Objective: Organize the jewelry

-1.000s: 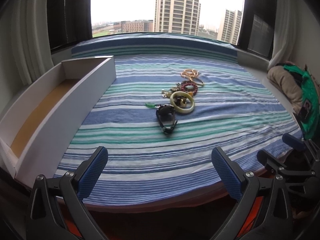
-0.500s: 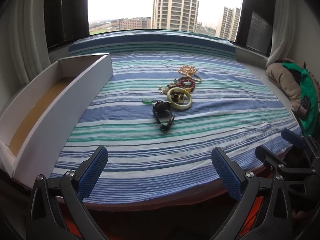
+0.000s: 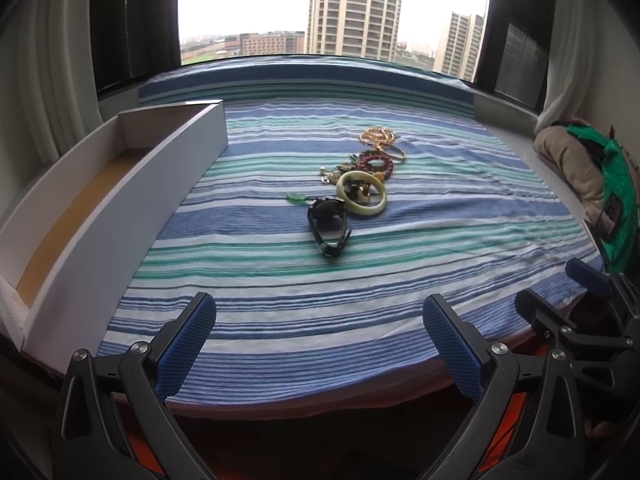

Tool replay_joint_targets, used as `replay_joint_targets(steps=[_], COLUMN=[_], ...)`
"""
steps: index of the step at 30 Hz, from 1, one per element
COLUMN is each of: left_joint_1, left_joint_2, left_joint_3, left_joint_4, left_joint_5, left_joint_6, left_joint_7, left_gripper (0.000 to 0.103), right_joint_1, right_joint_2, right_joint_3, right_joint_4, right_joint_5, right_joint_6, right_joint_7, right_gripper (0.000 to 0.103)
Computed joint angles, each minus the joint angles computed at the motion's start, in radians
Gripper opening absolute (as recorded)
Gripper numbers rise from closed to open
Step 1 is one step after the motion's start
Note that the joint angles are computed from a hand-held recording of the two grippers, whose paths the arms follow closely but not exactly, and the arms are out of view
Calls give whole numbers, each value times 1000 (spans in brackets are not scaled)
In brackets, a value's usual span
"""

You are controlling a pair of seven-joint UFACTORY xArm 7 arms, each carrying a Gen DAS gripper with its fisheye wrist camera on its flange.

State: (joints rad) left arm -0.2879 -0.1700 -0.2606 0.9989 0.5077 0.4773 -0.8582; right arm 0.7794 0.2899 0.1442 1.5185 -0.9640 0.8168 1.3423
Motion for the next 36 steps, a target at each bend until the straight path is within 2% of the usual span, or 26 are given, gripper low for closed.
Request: replay_joint_targets(steps=[36], left_joint_1=[-18], left_joint_2=[22], left_joint_3=[17], left_joint_4=[5], left_joint_5=[-55], left_joint_6=[21], left_joint_7=[37], left_gripper=[103], right_joint_1=[8], right_joint_2=[8], right_joint_3=[-2], right_joint_4=[5], right_joint_5=[21], right_joint_6=[2], right_joint_7=[-19], right_gripper=[94])
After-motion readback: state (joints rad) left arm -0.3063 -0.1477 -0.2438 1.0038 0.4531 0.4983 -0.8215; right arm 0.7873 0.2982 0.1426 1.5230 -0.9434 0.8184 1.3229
